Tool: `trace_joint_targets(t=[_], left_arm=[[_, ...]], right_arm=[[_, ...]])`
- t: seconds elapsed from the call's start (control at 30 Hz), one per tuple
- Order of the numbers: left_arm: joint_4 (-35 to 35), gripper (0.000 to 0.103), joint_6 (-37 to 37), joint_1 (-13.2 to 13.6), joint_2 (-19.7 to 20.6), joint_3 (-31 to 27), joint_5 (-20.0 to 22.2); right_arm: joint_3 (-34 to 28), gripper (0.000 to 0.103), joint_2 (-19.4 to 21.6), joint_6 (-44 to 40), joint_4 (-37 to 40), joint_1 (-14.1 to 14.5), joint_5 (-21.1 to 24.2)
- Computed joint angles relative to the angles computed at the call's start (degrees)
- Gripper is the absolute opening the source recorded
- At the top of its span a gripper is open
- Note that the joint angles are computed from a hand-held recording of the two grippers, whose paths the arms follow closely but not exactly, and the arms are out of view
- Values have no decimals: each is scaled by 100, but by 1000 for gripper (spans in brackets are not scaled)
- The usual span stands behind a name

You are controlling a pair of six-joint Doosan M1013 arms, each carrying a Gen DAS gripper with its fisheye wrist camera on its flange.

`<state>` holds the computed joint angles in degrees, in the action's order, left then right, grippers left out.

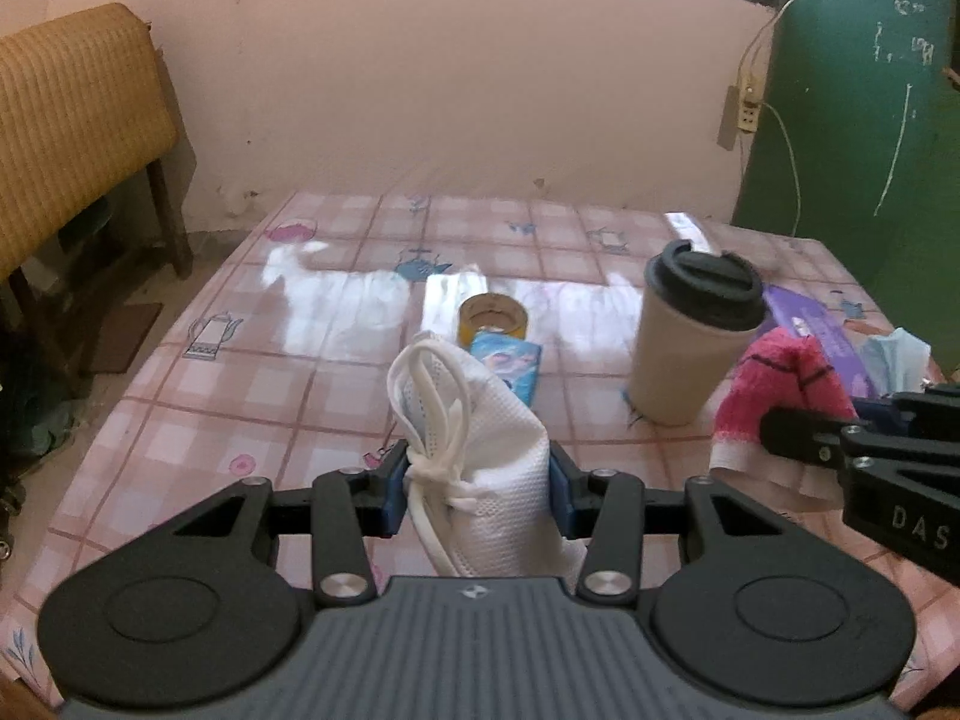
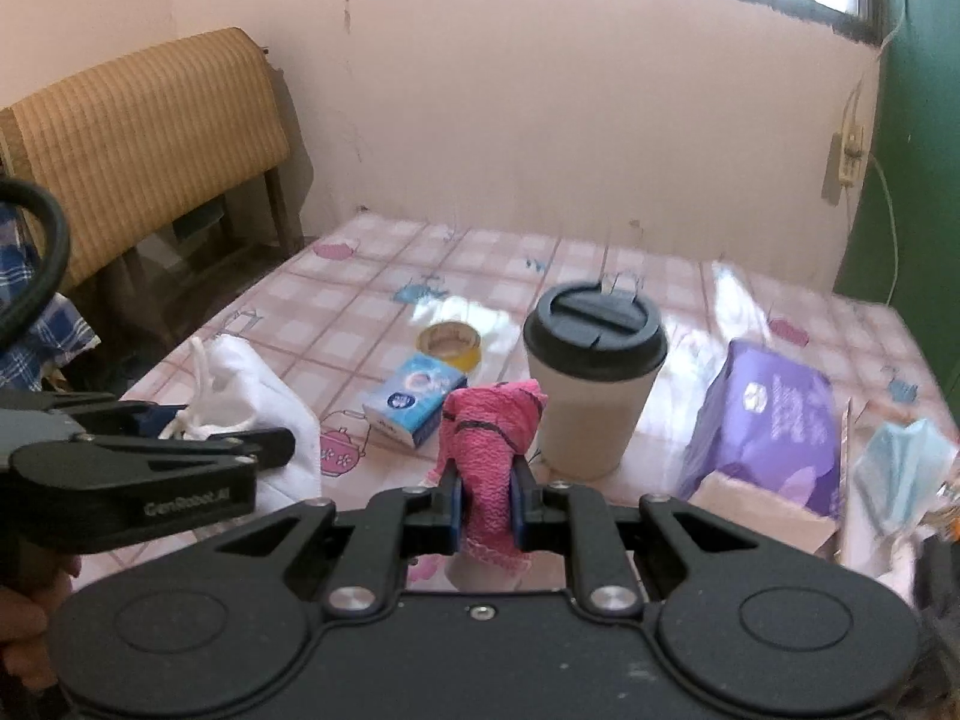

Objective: Organize soft objects

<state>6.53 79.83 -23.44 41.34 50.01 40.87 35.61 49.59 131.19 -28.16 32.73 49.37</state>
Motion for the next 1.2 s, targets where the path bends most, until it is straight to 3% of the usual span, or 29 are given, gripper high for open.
trace_joint_targets(t=[0.37, 1.2], left_arm=[[118, 46, -27, -121, -78, 29, -13], [-190, 46, 307, -375, -54, -122, -71]], right_arm=[[760, 18, -455, 473, -265, 1, -286], [1667, 19, -1024, 1490, -1073, -28, -438]])
